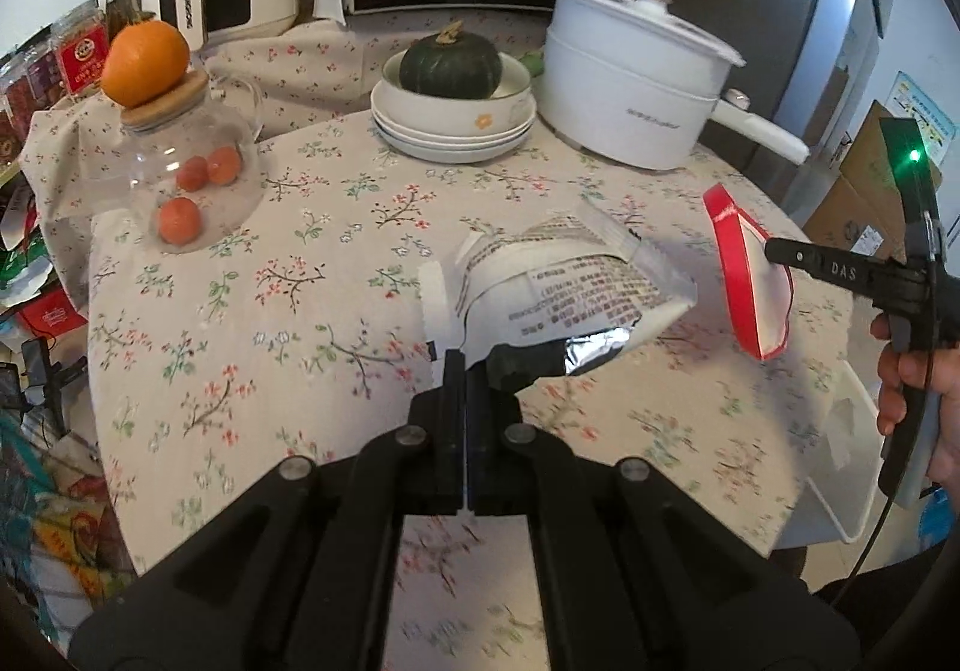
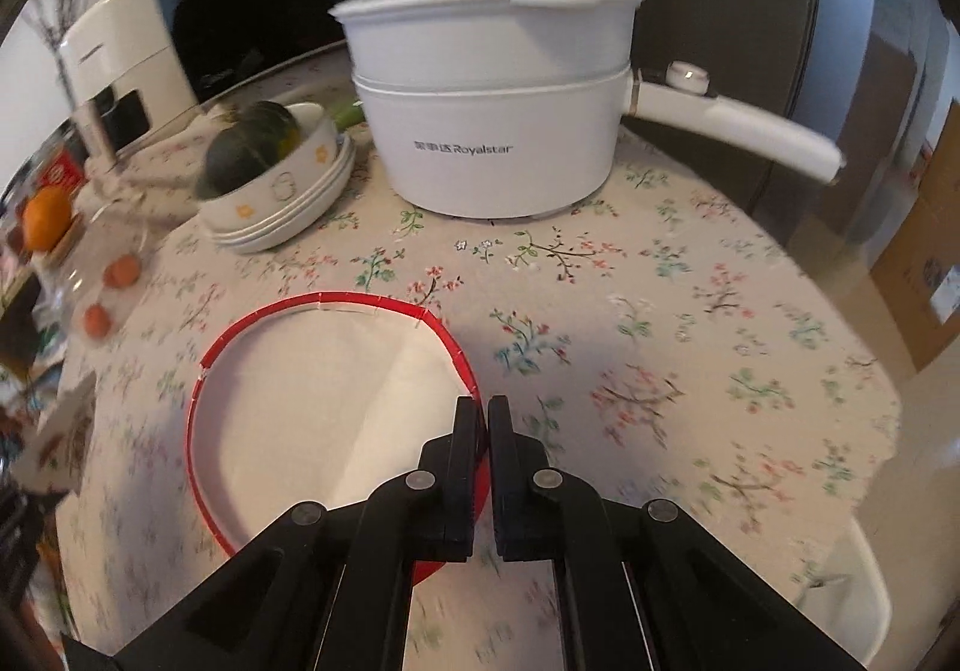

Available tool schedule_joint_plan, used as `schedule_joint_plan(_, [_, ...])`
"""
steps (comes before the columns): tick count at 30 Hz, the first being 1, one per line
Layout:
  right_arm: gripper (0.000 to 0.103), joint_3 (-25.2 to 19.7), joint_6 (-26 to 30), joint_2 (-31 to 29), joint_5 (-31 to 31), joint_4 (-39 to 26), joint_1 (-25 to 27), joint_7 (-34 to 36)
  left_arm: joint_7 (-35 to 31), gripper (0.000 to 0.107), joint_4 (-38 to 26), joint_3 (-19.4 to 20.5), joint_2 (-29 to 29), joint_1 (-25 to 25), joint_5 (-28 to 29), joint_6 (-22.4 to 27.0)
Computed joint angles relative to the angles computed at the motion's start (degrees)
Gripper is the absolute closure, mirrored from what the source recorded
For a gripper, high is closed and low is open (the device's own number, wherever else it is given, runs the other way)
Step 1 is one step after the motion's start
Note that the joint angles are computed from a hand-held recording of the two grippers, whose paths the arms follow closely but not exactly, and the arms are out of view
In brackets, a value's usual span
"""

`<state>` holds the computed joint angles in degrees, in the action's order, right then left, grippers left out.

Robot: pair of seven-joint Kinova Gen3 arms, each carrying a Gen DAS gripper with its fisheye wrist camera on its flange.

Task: Collect trash
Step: 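Grasp the white wrapper with the left gripper while the right grasps the red-rimmed white plate, then carry wrapper and plate to the bin and open the left gripper to drop the wrapper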

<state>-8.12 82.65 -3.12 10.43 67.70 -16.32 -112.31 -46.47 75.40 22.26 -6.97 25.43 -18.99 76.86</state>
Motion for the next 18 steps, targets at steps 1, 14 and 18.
schedule_joint_plan(1, [0.099,-0.2,0.6,-1.0,0.3,0.1,-0.2,0.7,0.6,0.107,-0.4,0.6,-0.2,0.2,-0.4,0.5])
schedule_joint_plan(14, [0.099,-1.3,7.0,-11.2,-0.9,0.0,3.1,7.4,8.0,0.107,-2.0,6.8,-3.3,2.2,0.0,1.4])
schedule_joint_plan(18, [0.099,0.2,10.6,-12.2,-3.5,-1.7,5.6,8.4,8.4,0.107,-2.7,8.9,-2.9,2.3,0.8,0.3])
